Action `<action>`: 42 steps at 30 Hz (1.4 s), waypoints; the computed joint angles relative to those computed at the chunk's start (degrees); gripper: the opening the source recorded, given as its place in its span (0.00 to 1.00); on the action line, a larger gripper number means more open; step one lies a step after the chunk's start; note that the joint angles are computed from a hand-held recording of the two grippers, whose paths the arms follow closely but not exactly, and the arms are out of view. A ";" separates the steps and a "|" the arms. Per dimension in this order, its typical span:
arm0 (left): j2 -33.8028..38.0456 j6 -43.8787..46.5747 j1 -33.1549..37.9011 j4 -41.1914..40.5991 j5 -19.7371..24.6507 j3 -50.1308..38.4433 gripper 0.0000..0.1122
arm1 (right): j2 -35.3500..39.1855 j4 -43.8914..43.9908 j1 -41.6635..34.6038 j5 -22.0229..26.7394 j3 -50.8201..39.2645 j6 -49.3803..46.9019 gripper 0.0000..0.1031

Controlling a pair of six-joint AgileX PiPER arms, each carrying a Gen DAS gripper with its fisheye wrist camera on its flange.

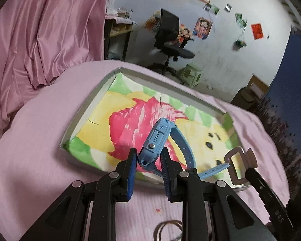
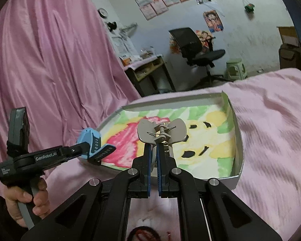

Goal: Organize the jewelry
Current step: 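Carry the smartwatch with the left tool into the grey tray while the right tool carries the clip, then open the left tool to drop the smartwatch while the right tool releases the clip, then withdraw both tools from the tray back toward the remaining jewelry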

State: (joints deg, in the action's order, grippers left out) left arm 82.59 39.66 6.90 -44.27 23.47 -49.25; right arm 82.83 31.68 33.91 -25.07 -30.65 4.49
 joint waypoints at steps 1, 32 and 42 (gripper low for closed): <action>0.76 -3.28 -1.02 3.29 -0.66 -0.53 0.20 | 0.73 -1.58 -0.91 0.77 -0.41 1.50 0.05; -21.11 27.26 11.45 -22.58 7.93 18.35 0.77 | -7.47 33.51 11.72 -6.97 3.91 -31.92 0.62; -36.88 37.27 34.47 -22.84 28.65 25.51 0.91 | -15.42 56.35 37.70 -31.75 6.90 -47.61 0.91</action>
State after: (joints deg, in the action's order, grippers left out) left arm 45.71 76.92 41.37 -67.11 52.12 -23.74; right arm 67.41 88.03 71.60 -56.82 -23.75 -43.11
